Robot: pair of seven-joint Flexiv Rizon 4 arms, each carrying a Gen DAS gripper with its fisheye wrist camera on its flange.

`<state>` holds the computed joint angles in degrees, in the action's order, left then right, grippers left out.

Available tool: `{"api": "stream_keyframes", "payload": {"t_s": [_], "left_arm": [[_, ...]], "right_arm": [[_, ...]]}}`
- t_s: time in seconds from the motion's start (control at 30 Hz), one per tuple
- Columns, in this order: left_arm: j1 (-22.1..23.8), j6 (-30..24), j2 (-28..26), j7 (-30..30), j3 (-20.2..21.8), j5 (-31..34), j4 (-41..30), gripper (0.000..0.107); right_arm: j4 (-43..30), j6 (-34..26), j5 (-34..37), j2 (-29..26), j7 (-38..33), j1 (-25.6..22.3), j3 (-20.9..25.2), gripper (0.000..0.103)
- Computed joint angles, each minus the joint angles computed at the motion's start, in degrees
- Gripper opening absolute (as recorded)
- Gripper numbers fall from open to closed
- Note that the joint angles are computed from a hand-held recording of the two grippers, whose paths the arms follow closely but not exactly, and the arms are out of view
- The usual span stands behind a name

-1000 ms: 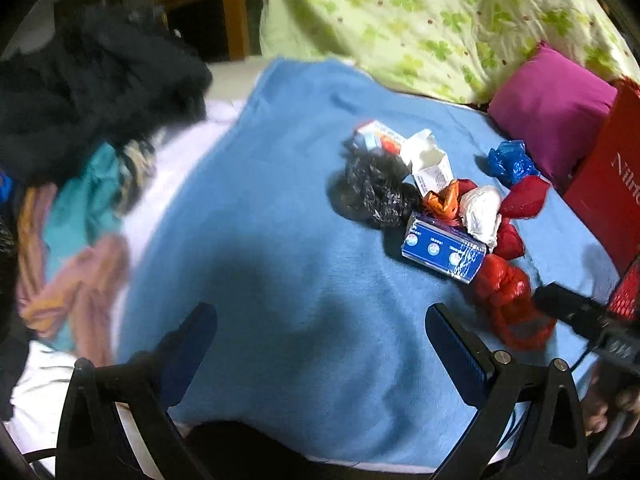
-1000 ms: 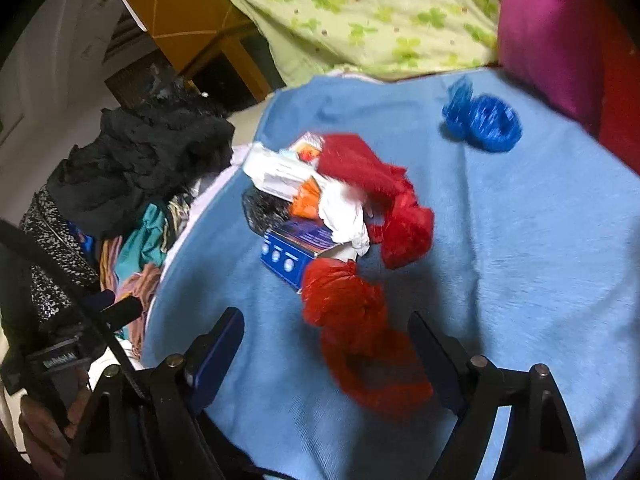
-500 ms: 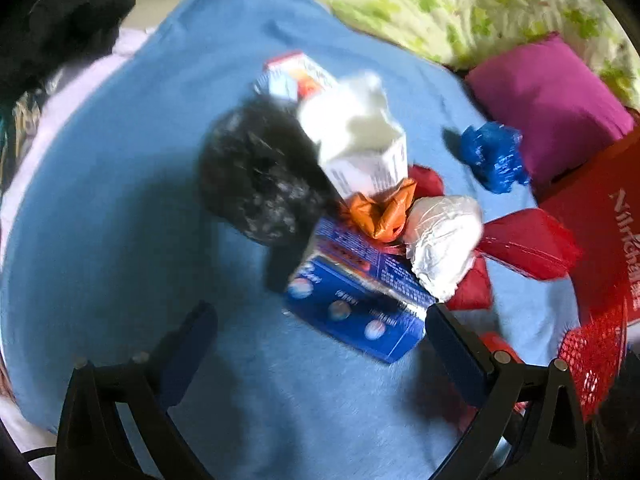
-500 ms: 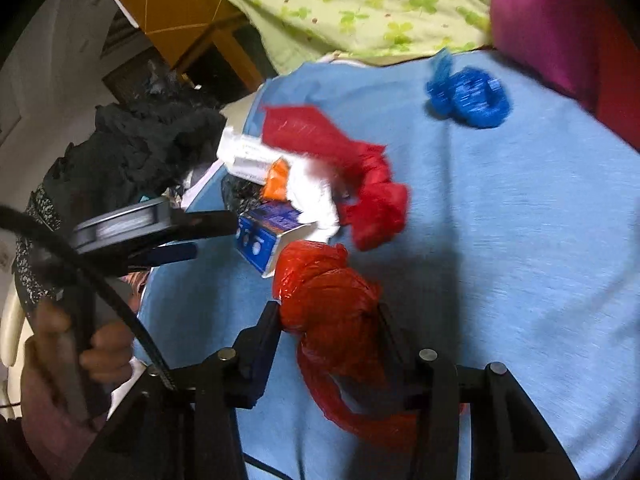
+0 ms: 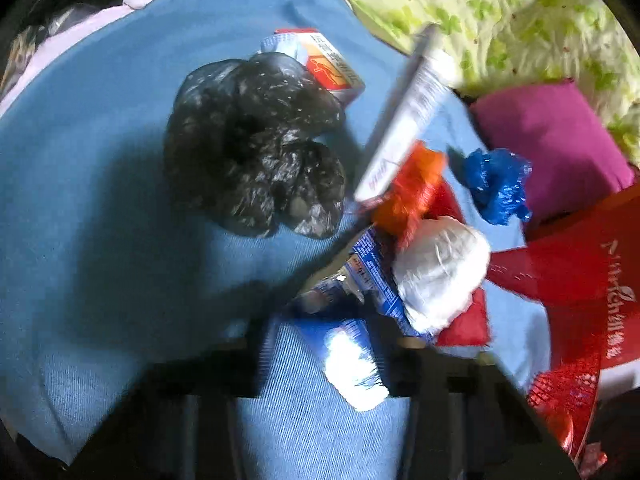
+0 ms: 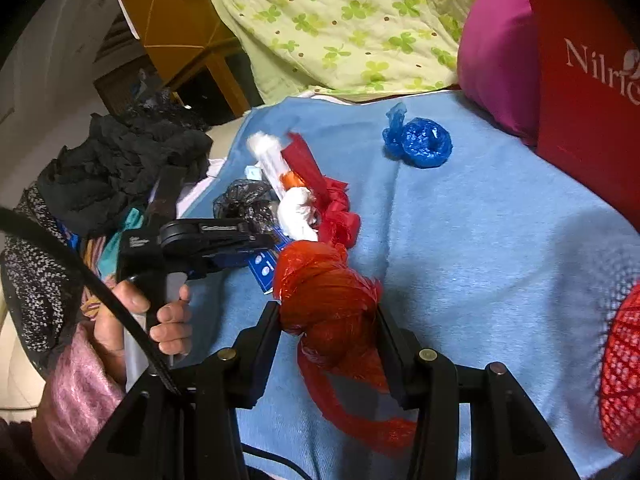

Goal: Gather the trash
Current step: 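Close the right gripper on the red plastic bag, then lift the red plastic bag with the right gripper and hold it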

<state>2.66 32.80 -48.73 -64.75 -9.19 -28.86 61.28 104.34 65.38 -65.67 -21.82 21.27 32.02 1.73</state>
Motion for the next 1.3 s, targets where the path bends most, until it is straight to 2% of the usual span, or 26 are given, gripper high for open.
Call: {"api": "stream_keyframes", "payload": {"t_s": [0.03,0.07,0.27,0.43,0.67,0.87,1.3], "left_arm": [[0.53,0.46,0.60,0.81,-0.46,-0.65,1.21,0.019],[0.99,0.77,1.60,2.04,-0.40,-0.60,2.54,0.000],[3.55,3.01,5.47,9.79,-0.37,-2.06,9.77,0.000],[5.26,4.90,7.85,13.27,-0.04,-4.63,14.51,0.000],[7.80,9.55,12.43,19.90,-0.34,-9.08,21.35,0.000],[7.44,10.88,12.19,21.45,-0.20,-11.10,21.19,0.000],[8.69,13.35,11.99,27.75,-1.20,-14.59,23.23,0.000]], "right_arm": [[-1.11,-1.97,2.03,-0.20,-2.08,0.31,0.72,0.049],[-1.69,-3.14,2.63,-0.28,-2.43,0.88,0.89,0.049],[-7.12,-4.03,4.57,-3.53,-1.12,3.18,0.24,0.049],[-12.46,-6.29,10.04,-6.63,-6.31,5.52,0.12,0.049],[-15.76,-9.55,12.06,-7.50,-8.95,8.13,-1.20,0.049],[-18.46,-12.56,14.43,-8.62,-10.70,9.16,-1.05,0.049],[-29.07,-18.88,19.86,-14.33,-18.18,11.47,-2.16,0.049]]}}
